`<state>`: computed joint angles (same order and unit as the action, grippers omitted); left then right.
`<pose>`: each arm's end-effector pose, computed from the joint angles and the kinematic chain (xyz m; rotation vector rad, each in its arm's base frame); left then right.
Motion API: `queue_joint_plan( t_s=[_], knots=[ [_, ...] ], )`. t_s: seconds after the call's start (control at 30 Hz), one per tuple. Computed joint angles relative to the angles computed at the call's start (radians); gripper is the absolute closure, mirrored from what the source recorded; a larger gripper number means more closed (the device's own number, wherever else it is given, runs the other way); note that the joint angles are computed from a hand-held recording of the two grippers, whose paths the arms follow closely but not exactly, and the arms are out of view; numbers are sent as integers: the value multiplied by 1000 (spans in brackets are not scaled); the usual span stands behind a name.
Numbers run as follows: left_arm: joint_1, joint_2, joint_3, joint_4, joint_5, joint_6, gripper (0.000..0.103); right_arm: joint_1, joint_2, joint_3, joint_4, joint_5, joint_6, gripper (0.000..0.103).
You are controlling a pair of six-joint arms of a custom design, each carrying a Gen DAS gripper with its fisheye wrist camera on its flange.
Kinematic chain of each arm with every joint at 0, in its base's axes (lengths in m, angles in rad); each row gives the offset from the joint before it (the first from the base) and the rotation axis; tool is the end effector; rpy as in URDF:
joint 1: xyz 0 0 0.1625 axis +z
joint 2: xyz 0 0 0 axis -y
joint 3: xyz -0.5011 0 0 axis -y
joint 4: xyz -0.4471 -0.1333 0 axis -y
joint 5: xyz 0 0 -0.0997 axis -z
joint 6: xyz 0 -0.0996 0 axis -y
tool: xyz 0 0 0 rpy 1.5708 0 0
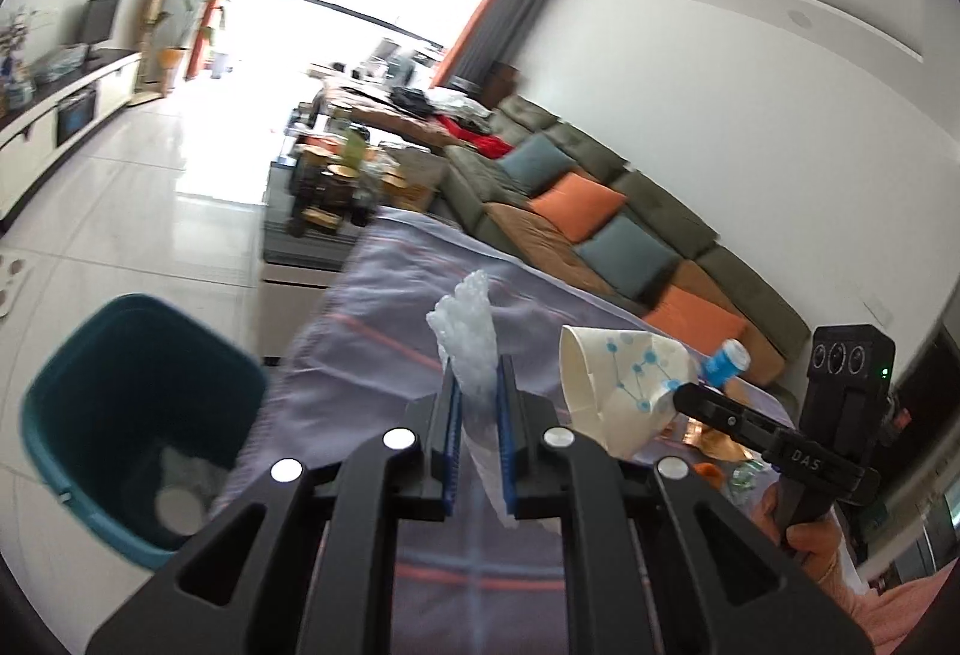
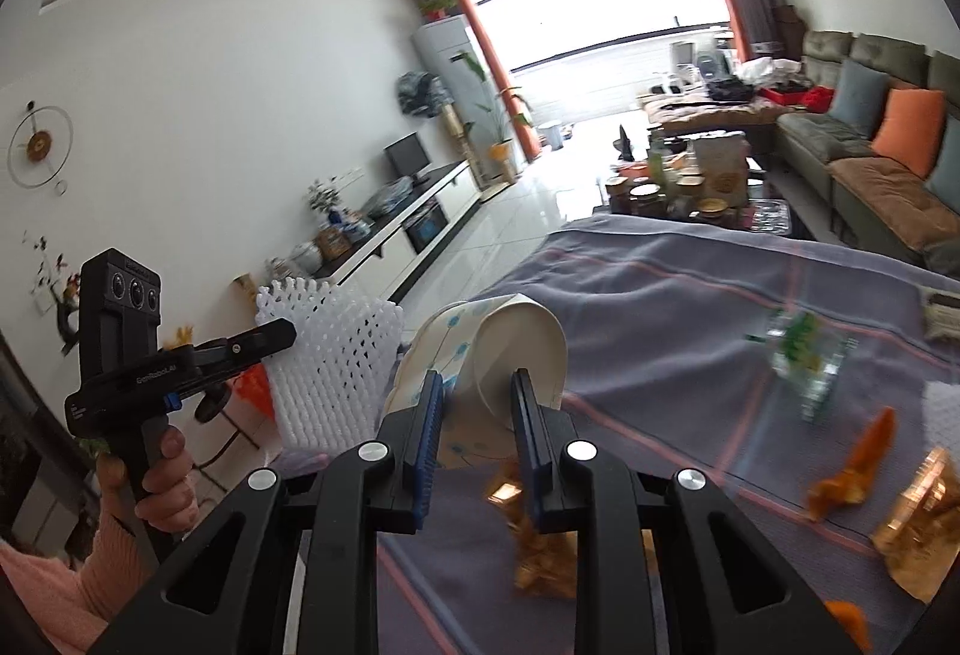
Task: Collect trash
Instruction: 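Carry the foam net and cup to the teal bin and release both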
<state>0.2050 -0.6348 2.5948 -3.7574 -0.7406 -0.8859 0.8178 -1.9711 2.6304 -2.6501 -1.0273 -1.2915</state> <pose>-0.2967 -0.2729 0.0029 0.5141 2.6754 -1.2156 -0.0593 -0.3335 0.3129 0.9364 -2.7465 1.0106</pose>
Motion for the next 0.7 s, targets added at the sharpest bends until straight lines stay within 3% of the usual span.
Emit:
queue_joint_plan(
  t_s=[0.13, 0.33, 0.57, 0.7],
  knots=[
    [-30, -49, 65, 65, 61, -109, 91, 104, 86, 9, -76, -55, 38, 80],
    [-62, -161, 139, 273, 147, -298, 91, 255, 240, 4, -204, -135, 119, 80],
    [-45, -291, 180, 541, 187, -472, 91, 403, 457, -12, -390, -248, 218, 80],
    [-6, -319, 184, 587, 190, -483, 91, 460, 555, -24, -475, -317, 256, 80]
  ],
)
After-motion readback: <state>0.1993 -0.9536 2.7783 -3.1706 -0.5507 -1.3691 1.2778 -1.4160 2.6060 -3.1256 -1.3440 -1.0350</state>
